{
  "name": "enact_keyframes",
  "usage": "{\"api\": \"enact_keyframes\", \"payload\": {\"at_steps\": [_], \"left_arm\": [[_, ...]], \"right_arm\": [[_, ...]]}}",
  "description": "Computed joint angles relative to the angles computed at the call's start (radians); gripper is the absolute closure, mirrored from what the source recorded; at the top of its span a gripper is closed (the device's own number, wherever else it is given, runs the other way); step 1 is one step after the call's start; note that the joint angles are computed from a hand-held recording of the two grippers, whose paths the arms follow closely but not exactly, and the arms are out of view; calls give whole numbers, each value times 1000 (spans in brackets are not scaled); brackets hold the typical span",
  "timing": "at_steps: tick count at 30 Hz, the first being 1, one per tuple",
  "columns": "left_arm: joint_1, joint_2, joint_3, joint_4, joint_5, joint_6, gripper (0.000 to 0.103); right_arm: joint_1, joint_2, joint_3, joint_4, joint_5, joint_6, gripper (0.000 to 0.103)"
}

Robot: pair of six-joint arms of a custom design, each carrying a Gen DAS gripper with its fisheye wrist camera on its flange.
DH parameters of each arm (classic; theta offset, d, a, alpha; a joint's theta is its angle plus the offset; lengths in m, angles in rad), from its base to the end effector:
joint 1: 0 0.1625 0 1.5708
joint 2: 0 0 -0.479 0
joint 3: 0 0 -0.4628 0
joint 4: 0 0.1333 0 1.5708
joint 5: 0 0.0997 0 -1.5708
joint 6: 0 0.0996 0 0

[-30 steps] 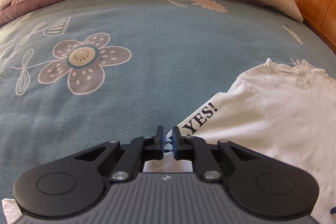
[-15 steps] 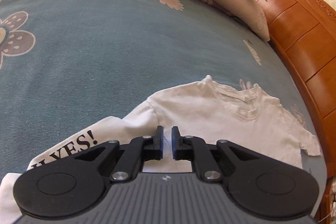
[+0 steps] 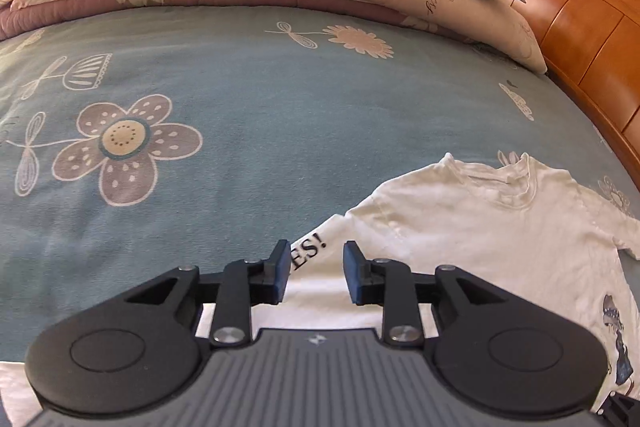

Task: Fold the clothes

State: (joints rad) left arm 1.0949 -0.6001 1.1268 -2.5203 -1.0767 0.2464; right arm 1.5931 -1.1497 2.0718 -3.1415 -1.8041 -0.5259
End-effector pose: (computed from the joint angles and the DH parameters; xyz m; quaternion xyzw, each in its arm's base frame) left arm -0.2621 -0.9025 0.1613 0.2870 0.9050 -0.2295 0.2142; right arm 0.1239 -0.6108 0.2139 0.2191 -0.9163 0.2790 0.1857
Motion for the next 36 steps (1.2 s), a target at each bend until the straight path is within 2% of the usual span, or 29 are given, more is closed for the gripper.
{"api": "enact_keyframes", "payload": {"at_steps": [1,2,8,12,13,14,17,19,21,22,23,31,36], "left_arm": [[2,-31,33,-11,31,-11,63],[5,-62,66,-24,62,-26,61],[57,-215,224,-86,170,-186,61],[92,-251,277,-120,269,-259,62],[101,-257,282,-110,270,-289,63],[116,-268,291,-99,234,-333,63],[161,-300,324,-134,48,-414,61],[174,-303,336,-149,-15,-432,61],[167,-297,339,-163,-5,-417,67],[158,-292,340,-175,11,-392,84],[150,-289,341,-188,21,-368,93],[76,-275,344,-242,-59,-195,93],[51,-237,309,-134,-156,-131,89]], "right_arm": [[2,-1,1,-2,-5,1,0],[4,-2,2,-3,-10,4,0],[18,-9,10,-19,-23,14,0],[31,-9,14,-18,-39,12,0],[34,-9,14,-17,-41,10,0],[37,-9,15,-16,-44,8,0],[47,-8,15,-13,-56,0,0],[51,-5,12,-12,-66,4,0],[55,-2,8,-10,-79,9,0],[57,0,7,-10,-85,10,0],[59,0,7,-10,-87,8,0],[64,3,9,-14,-97,3,0],[65,2,11,-13,-102,3,0]]}}
